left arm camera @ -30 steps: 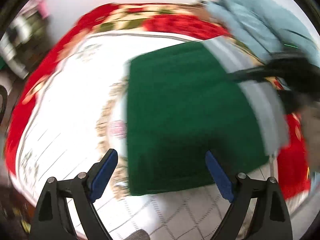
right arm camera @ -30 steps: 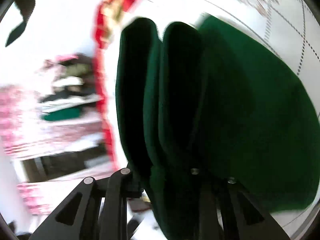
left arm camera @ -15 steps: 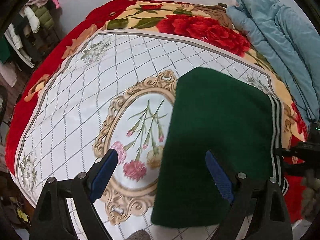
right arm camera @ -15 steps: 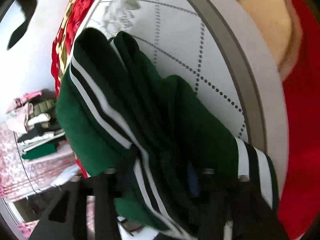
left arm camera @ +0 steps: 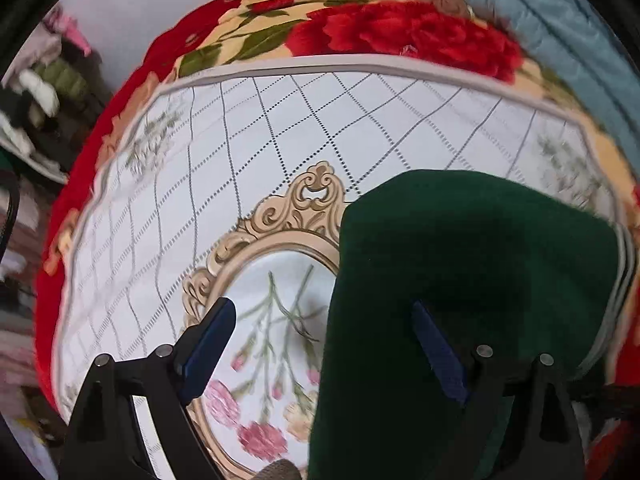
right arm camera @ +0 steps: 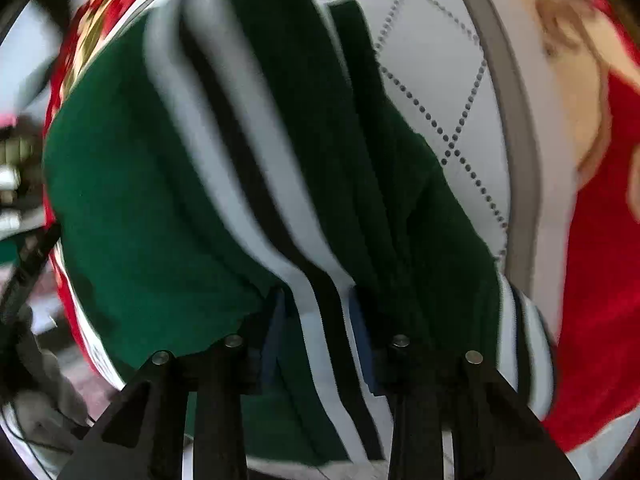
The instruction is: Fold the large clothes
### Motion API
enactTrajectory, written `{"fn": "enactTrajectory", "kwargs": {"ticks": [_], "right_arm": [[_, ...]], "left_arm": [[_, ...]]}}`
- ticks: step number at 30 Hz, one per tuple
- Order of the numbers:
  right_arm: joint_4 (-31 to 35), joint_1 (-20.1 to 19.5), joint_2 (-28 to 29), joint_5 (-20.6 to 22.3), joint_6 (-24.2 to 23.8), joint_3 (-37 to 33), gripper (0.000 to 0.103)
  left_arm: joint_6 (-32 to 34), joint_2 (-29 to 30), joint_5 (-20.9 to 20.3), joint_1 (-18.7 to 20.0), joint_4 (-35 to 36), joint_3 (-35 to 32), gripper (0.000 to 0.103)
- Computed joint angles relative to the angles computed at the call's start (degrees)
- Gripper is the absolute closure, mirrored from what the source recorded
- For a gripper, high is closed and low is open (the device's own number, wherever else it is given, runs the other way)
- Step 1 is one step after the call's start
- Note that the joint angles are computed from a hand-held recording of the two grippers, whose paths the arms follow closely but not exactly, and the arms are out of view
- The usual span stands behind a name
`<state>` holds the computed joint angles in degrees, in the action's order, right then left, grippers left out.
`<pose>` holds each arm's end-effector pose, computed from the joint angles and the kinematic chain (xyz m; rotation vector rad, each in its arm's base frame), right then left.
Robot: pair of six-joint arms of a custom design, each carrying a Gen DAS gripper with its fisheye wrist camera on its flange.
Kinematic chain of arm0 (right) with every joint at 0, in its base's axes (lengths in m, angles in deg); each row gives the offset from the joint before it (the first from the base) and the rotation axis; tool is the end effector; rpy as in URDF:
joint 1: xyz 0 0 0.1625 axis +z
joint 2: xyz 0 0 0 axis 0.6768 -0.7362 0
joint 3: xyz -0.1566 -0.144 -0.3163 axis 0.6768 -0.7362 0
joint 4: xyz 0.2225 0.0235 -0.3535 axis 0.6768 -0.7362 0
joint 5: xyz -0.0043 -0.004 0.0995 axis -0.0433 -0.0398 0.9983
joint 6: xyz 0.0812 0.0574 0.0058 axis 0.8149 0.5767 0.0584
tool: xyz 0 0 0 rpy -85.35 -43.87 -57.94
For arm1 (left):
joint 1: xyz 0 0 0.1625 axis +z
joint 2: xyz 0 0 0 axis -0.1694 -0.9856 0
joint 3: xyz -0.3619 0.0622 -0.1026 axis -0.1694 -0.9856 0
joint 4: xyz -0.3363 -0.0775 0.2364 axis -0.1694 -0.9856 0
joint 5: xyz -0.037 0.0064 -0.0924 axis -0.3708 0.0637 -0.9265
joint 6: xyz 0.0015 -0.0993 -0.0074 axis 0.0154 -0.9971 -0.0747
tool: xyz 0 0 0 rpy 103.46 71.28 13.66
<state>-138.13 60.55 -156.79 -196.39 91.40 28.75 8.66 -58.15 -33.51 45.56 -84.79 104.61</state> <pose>0.1831 -0.3739 0.5104 -0.7575 -2.6113 0.1377 -0.4676 -0.5886 0.2420 0.4920 2.1942 -0.2900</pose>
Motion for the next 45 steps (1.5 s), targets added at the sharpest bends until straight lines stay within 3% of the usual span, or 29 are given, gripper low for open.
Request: {"fn": "enactTrajectory", "kwargs": {"ticks": [3, 5, 6, 8, 11, 12, 15, 19, 22, 23, 25, 27, 28, 29, 31, 33, 34, 36, 37, 39, 41, 42, 44, 45], "right_arm": [[-0.54, 0.01, 0.96, 3.90, -2.71, -4.62, 0.049], [-2.39, 0.80, -1.14, 3.60, -4.84, -6.12, 0.006], [-2.26, 1.20, -1.64, 1.99, -5.75, -6.70, 0.001], [-0.96, -1.36, -3.62, 0.71, -8.73, -5.84, 0.000], [-4.55, -13.74, -9.13, 11.69, -14.90, 2.34, 0.000], [-6.97, -15.49, -10.28, 13.11, -15.79, 4.87, 0.000], [-8.34, -13.34, -7.55, 12.59, -16.01, 4.40, 0.000], [-13.37, -12.19, -5.02, 20.05, -14.51, 6.23, 0.000], [-13.97, -9.58, -0.80, 22.11, -15.49, 5.98, 0.000], [-12.58, -7.74, 0.92, 19.66, -15.47, 4.81, 0.001], [-8.00, -2.97, 5.67, 10.35, -11.95, -0.52, 0.004], [-6.31, 0.83, 7.34, 3.10, -5.45, -4.65, 0.005], [-7.25, 2.85, 7.49, 0.37, -1.30, -6.54, 0.015], [-9.32, 3.90, 7.46, 0.02, 0.45, -7.29, 0.035], [-12.85, 4.62, 8.92, 1.80, 0.72, -9.22, 0.047], [-16.85, 5.21, 13.51, 3.38, -1.74, -12.51, 0.047], [-16.77, 5.71, 17.63, 2.13, -2.50, -15.71, 0.047], [-13.50, 7.62, 24.20, -2.29, -3.63, -21.95, 0.037], [-13.24, 7.68, 24.87, -3.31, -4.64, -22.48, 0.028], [-14.65, 6.86, 25.44, -4.50, -6.25, -21.90, 0.026], [-13.38, 2.95, 21.55, -0.58, -7.73, -18.33, 0.027], [-13.73, 2.10, 20.12, 1.55, -6.28, -16.50, 0.030], [-16.91, 0.01, 18.60, 6.59, -7.29, -12.99, 0.073], [-16.57, 0.69, 19.68, 5.61, -6.90, -13.81, 0.075]], "left_arm": [[-0.32, -1.56, -1.10, 0.14, -0.47, -0.21, 0.013], [-2.54, -3.21, -2.14, 0.13, -0.32, 0.38, 0.013], [-3.73, -4.05, -2.62, 0.11, -0.10, 0.77, 0.013], [-6.71, -6.59, -3.41, -0.10, 0.87, 2.61, 0.013], [-9.95, -9.61, -4.75, -0.21, 2.57, 5.36, 0.013], [-10.86, -10.17, -5.23, -0.20, 3.66, 5.72, 0.013], [-12.51, -11.30, -6.01, 0.10, 6.46, 6.05, 0.013], [-11.98, -12.58, -4.42, 0.52, 8.75, 6.40, 0.013], [-10.82, -12.81, -2.22, 1.07, 9.35, 5.81, 0.013], [-10.34, -12.55, -1.01, 1.16, 9.81, 5.12, 0.013], [-9.57, -12.32, 0.31, 1.28, 9.91, 4.33, 0.013], [-8.47, -11.54, 1.60, 1.60, 8.93, 2.77, 0.013], [-7.79, -11.10, 1.92, 1.93, 8.14, 2.12, 0.013], [-7.30, -10.24, 2.43, 2.26, 7.76, 0.97, 0.013], [-6.42, -8.56, 3.05, 2.91, 7.14, -0.97, 0.011], [-4.68, -6.82, 2.92, 3.74, 6.12, -2.74, 0.008], [-3.72, -5.78, 2.78, 4.21, 5.78, -3.87, 0.008], [-1.19, -4.18, 2.50, 5.06, 3.98, -5.36, 0.008], [-0.03, -3.70, 2.27, 5.38, 2.89, -5.76, 0.008], [1.64, -3.13, 2.03, 5.60, 1.61, -6.15, 0.008], [3.91, -2.38, 1.21, 6.07, 0.26, -6.66, 0.008], [4.24, -2.14, 0.84, 6.19, 0.01, -6.85, 0.008], [5.26, -1.88, -0.64, 6.73, -0.58, -6.90, 0.008], [5.50, -1.77, -0.79, 6.84, -0.73, -6.93, 0.008]]}}
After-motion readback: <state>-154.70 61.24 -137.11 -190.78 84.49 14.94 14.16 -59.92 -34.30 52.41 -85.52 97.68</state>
